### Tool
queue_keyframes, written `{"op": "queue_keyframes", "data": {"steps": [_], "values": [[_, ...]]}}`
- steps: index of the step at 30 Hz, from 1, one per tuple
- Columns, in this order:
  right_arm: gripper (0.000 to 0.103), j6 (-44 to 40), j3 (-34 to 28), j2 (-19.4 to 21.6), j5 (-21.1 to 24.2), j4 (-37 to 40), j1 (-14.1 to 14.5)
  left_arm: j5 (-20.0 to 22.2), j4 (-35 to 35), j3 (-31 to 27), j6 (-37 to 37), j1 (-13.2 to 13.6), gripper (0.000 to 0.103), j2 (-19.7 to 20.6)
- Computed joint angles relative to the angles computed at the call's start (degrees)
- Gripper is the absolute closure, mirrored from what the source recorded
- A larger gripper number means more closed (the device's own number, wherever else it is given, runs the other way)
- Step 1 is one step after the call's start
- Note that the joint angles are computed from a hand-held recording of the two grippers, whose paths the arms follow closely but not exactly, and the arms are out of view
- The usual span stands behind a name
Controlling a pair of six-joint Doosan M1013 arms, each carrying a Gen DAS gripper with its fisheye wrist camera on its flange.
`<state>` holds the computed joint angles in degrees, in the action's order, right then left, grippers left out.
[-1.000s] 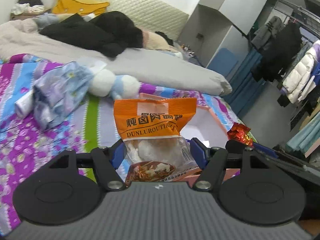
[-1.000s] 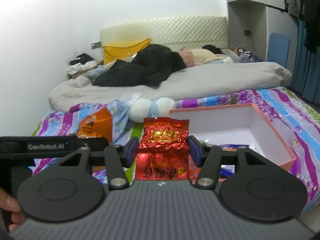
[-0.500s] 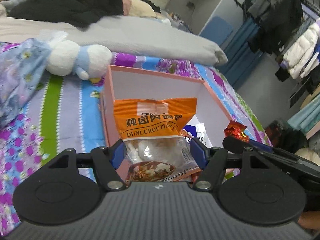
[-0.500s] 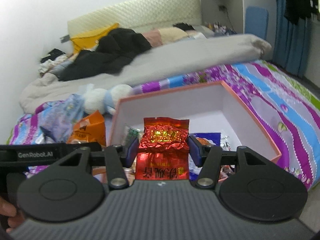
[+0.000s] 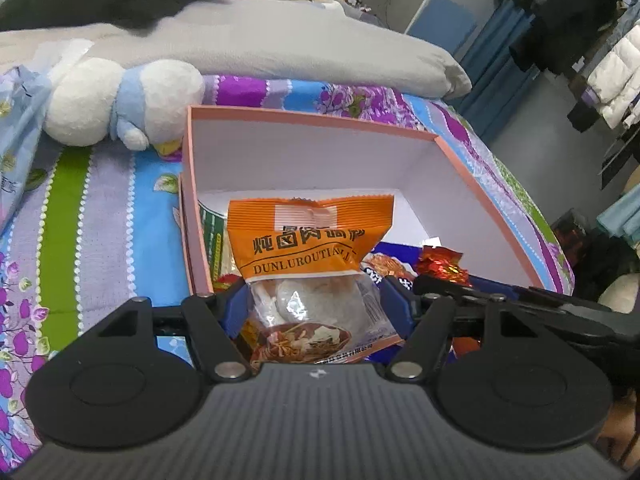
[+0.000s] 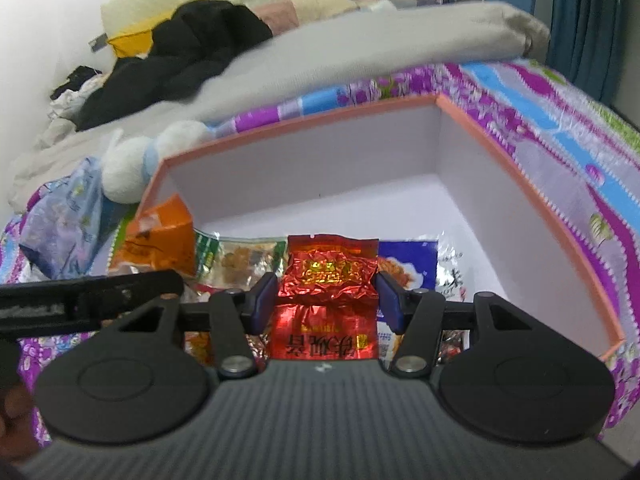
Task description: Organize snacks
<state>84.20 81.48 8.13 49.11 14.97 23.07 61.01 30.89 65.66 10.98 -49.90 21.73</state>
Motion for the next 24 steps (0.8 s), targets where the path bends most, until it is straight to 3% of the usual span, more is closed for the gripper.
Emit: {"op": "queue_keyframes", "data": {"steps": [3, 4, 6, 13, 24], "values": [[0.046, 1.25, -0.31, 0.31, 0.96, -0.39, 0.1, -0.24, -1.54, 0.11, 0.37, 0.48, 0.027, 0.1], [0.046, 2.25, -0.47, 0.35, 1.27, -0.93, 0.14, -0.62, -1.98, 0.19, 0.68, 0.63, 0.018, 0.07], [0.045, 4.3, -0.94, 0.45, 1.9, -2.67, 0.3, -0.47, -2.79, -0.39, 1.74, 0.56, 0.013, 0.17], [0.04, 6.46, -0.65, -1.98, 1.4, -4.06, 0.4, 0.44, 1.99, -1.55, 0.8, -1.48, 0.013, -0.95], [0.039, 10.36, 2.38, -10.06, -4.08, -6.54, 2.61, 6.83, 13.45, -2.67, -1.0, -8.28, 0.013, -5.1]]}}
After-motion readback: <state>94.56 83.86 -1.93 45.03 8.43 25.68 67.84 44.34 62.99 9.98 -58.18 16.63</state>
